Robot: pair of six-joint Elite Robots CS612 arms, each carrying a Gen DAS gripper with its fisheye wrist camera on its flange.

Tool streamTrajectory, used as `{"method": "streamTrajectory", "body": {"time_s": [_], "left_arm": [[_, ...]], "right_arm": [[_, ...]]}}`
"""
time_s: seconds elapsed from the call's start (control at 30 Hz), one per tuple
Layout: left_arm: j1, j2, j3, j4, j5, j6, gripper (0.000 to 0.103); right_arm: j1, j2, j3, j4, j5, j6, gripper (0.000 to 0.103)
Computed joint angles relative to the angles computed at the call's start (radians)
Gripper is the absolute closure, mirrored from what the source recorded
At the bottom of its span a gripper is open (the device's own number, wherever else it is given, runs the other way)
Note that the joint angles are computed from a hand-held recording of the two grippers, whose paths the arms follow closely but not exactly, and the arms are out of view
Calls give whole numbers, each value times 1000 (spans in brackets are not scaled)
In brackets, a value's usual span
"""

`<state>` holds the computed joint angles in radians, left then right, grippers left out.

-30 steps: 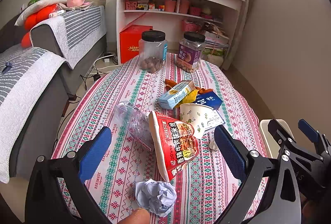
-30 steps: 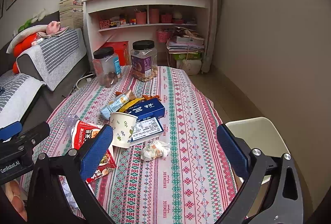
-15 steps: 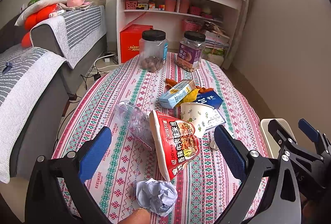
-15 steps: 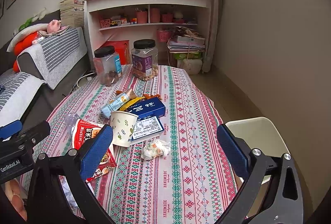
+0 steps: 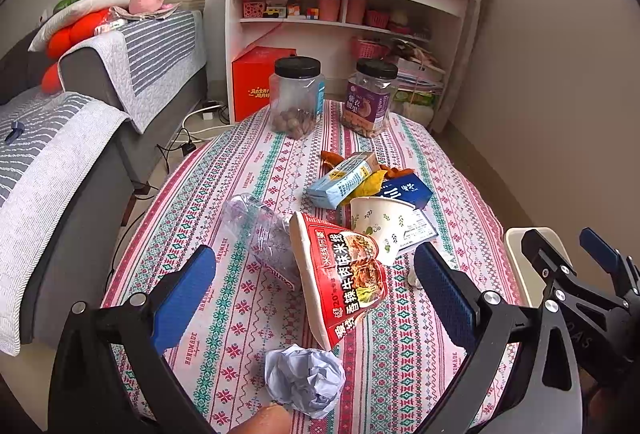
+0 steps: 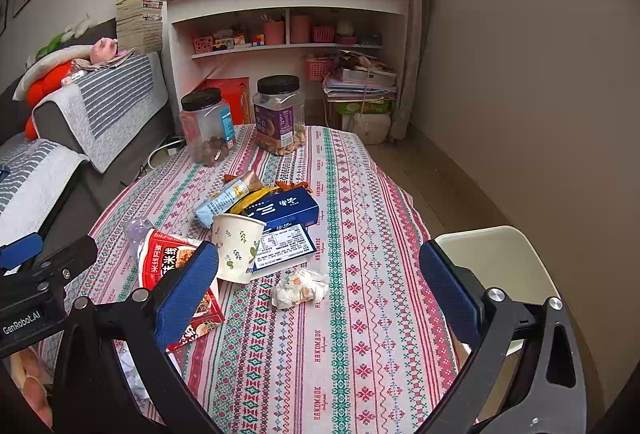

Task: Collect trash

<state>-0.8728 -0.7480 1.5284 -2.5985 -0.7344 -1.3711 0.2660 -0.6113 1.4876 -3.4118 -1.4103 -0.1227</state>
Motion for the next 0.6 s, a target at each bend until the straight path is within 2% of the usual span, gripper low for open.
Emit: {"method": "streamTrajectory", "body": {"time_s": [0.43, 0.53, 0.6], "left_arm": [[-1, -3, 11, -3, -10, -1, 7], [3, -6, 17, -23, -45, 18, 7], [8, -8, 20, -30, -102, 37, 7]], "right_arm": [[0, 3, -4, 25, -7, -17, 7], [2, 6, -11, 40, -23, -20, 7], [4, 6, -15, 64, -45, -21, 7]]}}
